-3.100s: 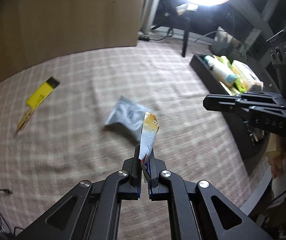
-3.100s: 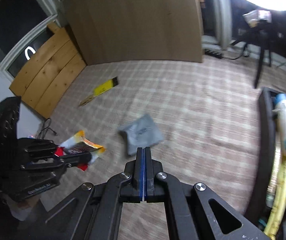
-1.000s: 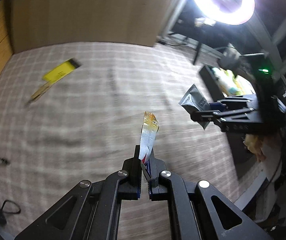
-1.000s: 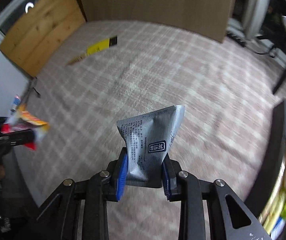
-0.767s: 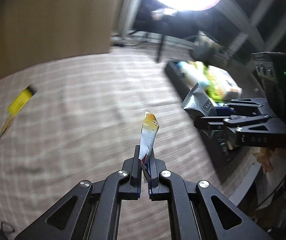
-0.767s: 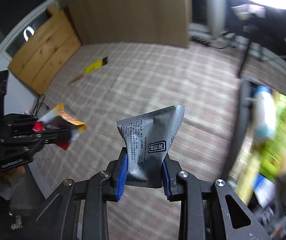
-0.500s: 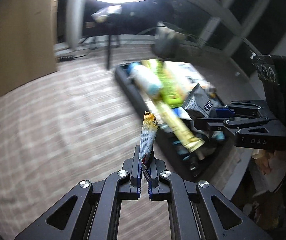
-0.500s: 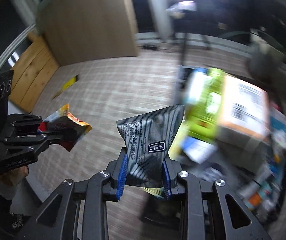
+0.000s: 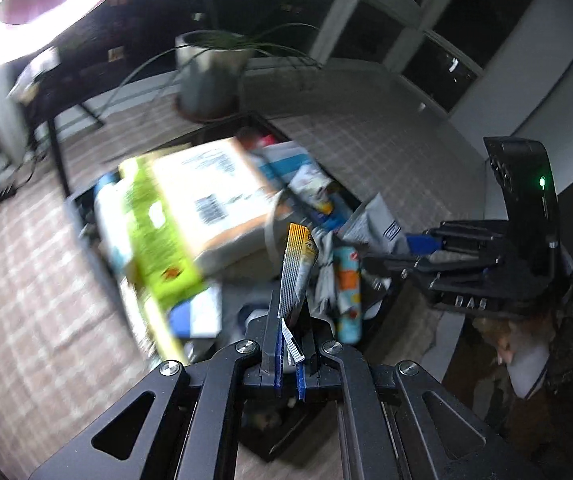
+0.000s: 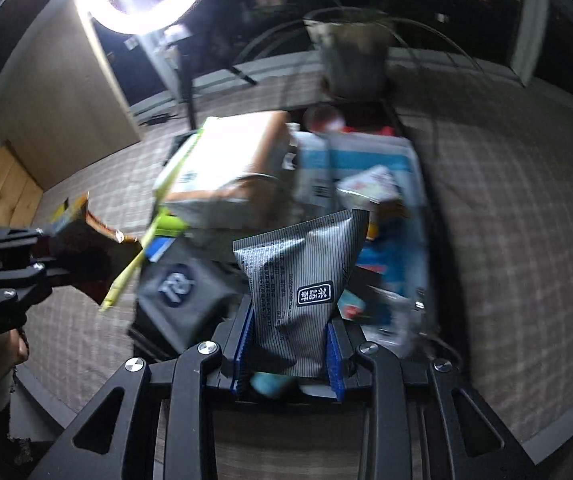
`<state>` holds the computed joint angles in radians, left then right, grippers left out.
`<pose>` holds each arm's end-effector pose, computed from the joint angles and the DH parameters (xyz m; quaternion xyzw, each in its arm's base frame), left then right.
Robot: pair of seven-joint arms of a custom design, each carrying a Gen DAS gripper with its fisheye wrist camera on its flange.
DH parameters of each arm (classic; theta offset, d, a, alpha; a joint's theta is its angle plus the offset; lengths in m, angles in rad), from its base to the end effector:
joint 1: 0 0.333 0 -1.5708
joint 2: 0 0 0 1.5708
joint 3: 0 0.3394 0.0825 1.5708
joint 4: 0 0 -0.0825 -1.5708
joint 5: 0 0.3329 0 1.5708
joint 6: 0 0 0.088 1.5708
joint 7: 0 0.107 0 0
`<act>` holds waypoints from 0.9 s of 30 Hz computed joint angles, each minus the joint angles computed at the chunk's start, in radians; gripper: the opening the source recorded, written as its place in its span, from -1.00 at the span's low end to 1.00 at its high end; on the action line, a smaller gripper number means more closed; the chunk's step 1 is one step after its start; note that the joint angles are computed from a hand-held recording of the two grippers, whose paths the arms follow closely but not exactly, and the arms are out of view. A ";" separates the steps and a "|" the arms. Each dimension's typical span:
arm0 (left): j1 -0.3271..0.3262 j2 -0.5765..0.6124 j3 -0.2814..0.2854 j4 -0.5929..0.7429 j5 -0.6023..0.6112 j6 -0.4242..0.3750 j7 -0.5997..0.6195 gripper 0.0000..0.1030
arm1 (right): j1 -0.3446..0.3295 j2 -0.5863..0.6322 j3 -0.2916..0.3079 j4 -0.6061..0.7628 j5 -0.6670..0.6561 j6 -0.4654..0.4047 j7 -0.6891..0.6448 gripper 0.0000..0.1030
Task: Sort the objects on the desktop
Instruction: 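Carry the Coffee-mate sachet and grey packet in both grippers over the black tray, then open both grippers to drop the sachet and packet into the tray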
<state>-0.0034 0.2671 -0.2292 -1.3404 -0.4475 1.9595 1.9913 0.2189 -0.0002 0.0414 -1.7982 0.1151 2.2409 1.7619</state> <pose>0.6047 -0.1479 0.6505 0.4711 -0.8294 0.2994 0.0227 0.5314 0.1450 0.6190 -0.6951 0.6827 -0.0725 0.2133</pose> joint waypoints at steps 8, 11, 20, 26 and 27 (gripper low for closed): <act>-0.103 0.227 -0.039 0.336 0.141 -0.108 -0.138 -0.92 | -0.033 -0.009 -0.022 -0.045 0.028 -0.007 -0.016 -0.43; -0.126 0.300 -0.049 0.455 0.173 -0.156 -0.174 -0.91 | -0.042 -0.011 -0.025 -0.055 0.039 0.000 -0.024 -0.43; -0.160 0.366 -0.056 0.558 0.223 -0.189 -0.209 -0.36 | -0.052 -0.002 -0.027 -0.051 0.045 0.009 -0.034 -0.32; -0.149 0.338 -0.055 0.519 0.226 -0.153 -0.211 -0.03 | -0.050 0.002 -0.026 -0.043 0.020 0.015 0.009 0.09; -0.145 0.328 -0.054 0.505 0.225 -0.145 -0.207 -0.03 | -0.050 0.003 -0.026 -0.040 0.020 0.013 0.014 0.09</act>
<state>-0.1486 0.5953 -0.2833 -0.8359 -0.2221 1.8143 1.7838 0.1687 0.0029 0.0150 -1.8386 0.1347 2.2536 1.7758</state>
